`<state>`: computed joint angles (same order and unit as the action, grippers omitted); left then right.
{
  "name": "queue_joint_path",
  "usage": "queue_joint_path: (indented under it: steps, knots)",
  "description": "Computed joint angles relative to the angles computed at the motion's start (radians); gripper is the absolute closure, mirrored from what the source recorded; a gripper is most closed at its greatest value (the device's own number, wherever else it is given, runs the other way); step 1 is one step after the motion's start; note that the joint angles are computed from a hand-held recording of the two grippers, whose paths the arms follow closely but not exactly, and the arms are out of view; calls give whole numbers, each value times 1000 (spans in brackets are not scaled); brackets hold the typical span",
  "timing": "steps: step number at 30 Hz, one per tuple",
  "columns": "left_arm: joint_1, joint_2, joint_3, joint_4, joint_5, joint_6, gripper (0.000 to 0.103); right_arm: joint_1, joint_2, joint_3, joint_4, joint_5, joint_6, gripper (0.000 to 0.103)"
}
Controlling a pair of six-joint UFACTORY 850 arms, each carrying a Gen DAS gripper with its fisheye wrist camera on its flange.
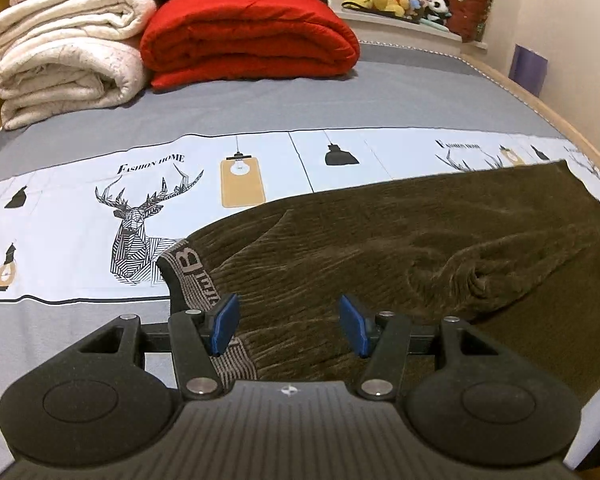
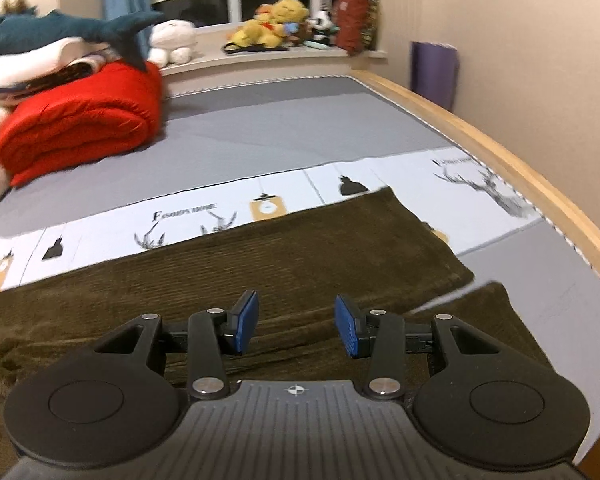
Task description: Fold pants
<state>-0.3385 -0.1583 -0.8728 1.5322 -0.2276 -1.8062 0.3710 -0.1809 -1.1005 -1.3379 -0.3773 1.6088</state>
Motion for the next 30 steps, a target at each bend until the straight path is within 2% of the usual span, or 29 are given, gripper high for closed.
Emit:
queue_joint_path:
  steps: [3, 5, 7, 8, 9, 10, 11, 12, 13, 14, 18, 20, 23, 26, 28, 30]
  knots:
    - [12, -25, -34, -80, 22, 50, 42, 7, -10, -16, 12, 20, -25, 59]
    - [19, -49, -68, -235, 31, 198, 46, 8, -17, -29, 23, 37, -26, 58]
    - [30, -74, -99, -392, 44, 347, 67, 13, -24, -43, 35, 41, -34, 58]
    - [38, -86, -112, -466, 57, 412, 85, 16, -29, -51, 45, 43, -42, 59]
    - [43, -99, -128, -537, 63, 477, 94, 18, -34, -59, 57, 49, -51, 58]
    - [45, -113, -145, -581, 59, 518, 95, 18, -37, -65, 71, 64, -59, 58]
    - [46, -127, -161, -595, 56, 532, 97, 18, -41, -72, 87, 79, -69, 63]
    - [48, -138, -174, -589, 57, 522, 97, 19, -43, -76, 96, 93, -70, 68]
    - [51, -148, -185, -577, 62, 503, 97, 18, -44, -81, 105, 113, -69, 82]
    - [53, -162, -200, -558, 61, 472, 97, 16, -46, -84, 109, 137, -62, 91]
    - [58, -222, -258, -466, 35, 347, 96, 15, -60, -102, 186, 196, -104, 92]
    - [63, -260, -290, -419, 20, 293, 96, 16, -72, -116, 299, 219, -219, 92]
    - [72, -318, -344, -417, 1, 300, 93, 19, -89, -132, 495, 247, -437, 91]
    - [79, -374, -393, -265, -22, 175, 76, 18, -96, -138, 571, 273, -530, 91]
    - [87, -410, -428, -219, -23, 154, 68, 15, -105, -148, 710, 268, -679, 91]
    - [96, -441, -457, -161, -18, 114, 53, 9, -117, -160, 857, 245, -824, 91]
